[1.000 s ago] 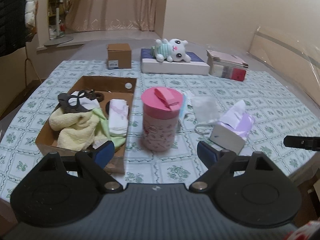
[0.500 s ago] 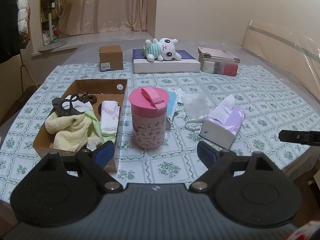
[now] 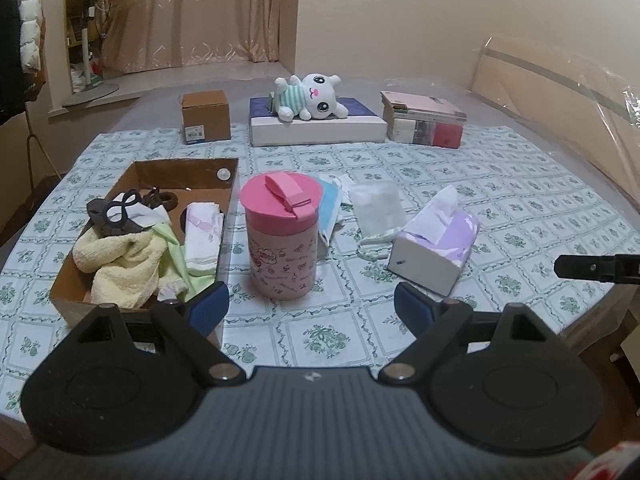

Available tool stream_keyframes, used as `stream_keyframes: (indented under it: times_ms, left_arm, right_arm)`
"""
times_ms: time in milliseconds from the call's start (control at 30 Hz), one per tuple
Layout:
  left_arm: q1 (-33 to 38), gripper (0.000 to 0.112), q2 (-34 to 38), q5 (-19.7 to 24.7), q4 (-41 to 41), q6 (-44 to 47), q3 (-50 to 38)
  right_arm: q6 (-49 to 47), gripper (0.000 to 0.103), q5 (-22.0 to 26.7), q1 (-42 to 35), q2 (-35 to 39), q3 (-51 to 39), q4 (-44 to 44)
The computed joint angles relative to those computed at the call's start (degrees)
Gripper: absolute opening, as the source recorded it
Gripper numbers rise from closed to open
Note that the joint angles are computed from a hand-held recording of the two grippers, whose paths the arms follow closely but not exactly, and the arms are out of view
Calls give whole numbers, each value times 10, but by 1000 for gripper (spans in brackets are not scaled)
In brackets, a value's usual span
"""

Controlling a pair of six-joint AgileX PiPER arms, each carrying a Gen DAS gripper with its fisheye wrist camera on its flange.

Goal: Organize soft objects
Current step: 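Move both tools toward the blue surgical mask and white cloth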

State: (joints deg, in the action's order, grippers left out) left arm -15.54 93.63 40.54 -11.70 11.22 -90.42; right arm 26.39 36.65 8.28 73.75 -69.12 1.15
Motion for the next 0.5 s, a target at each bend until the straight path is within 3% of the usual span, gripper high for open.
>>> stream_keyframes:
  times_ms: [233, 367, 500]
  left_arm:
    - [13, 88, 15, 12, -52, 53, -34]
    - [23, 88, 55, 54, -69, 88, -107]
    - [29, 88, 131, 124, -67, 116, -244]
  right_arm:
    - [-30, 74, 15, -15, 22, -27, 19]
    - [-71, 74, 18, -36, 60, -58, 58]
    - [-146, 74, 33, -65, 111, -113, 124]
